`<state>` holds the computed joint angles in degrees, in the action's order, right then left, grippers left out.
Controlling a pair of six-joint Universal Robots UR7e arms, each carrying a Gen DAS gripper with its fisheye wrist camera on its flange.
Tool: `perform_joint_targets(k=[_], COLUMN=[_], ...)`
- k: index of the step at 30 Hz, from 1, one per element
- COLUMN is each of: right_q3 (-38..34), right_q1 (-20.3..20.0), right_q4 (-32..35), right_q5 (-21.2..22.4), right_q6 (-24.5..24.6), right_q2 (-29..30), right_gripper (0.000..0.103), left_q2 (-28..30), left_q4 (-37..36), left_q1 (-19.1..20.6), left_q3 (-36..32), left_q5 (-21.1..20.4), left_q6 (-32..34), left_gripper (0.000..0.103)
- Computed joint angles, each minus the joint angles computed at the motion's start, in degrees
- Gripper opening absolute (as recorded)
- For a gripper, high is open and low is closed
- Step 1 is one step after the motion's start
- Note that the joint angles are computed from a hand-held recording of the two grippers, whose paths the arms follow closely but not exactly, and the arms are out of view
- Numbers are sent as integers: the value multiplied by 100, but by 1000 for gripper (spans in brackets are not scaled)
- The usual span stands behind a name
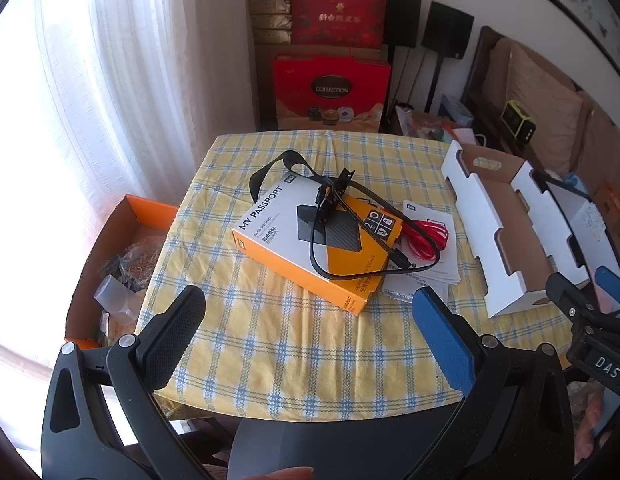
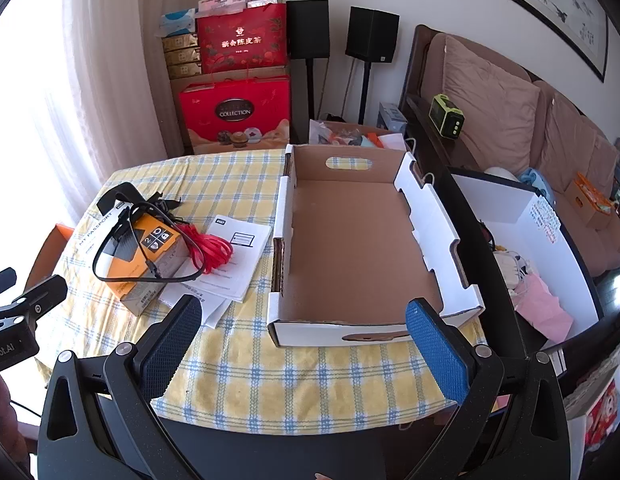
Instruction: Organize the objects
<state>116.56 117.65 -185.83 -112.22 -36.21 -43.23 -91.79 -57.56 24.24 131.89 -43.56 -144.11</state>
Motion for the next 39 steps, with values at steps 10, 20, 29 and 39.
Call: perform_joint_targets(k=[10, 20, 29, 39], right_q3=[-65, -77, -74, -83], right_q1=[-18, 6, 11, 30], right_q4=[68, 77, 57, 68], right_q5=[4, -5, -11, -11], right_q6=[28, 17, 19, 31], right_q2=[12, 21, 31, 42], right_gripper=[103, 103, 103, 103], left_q2=[-5, -8, -10, -5], left_q4=[18, 28, 45, 42], left_q1=[-1, -2, -11, -8], left_q3=[4, 7, 10, 8], left_q5=[-16, -23, -44, -43], left_q6=[0, 0, -15, -10], left_gripper=[103, 103, 103, 103])
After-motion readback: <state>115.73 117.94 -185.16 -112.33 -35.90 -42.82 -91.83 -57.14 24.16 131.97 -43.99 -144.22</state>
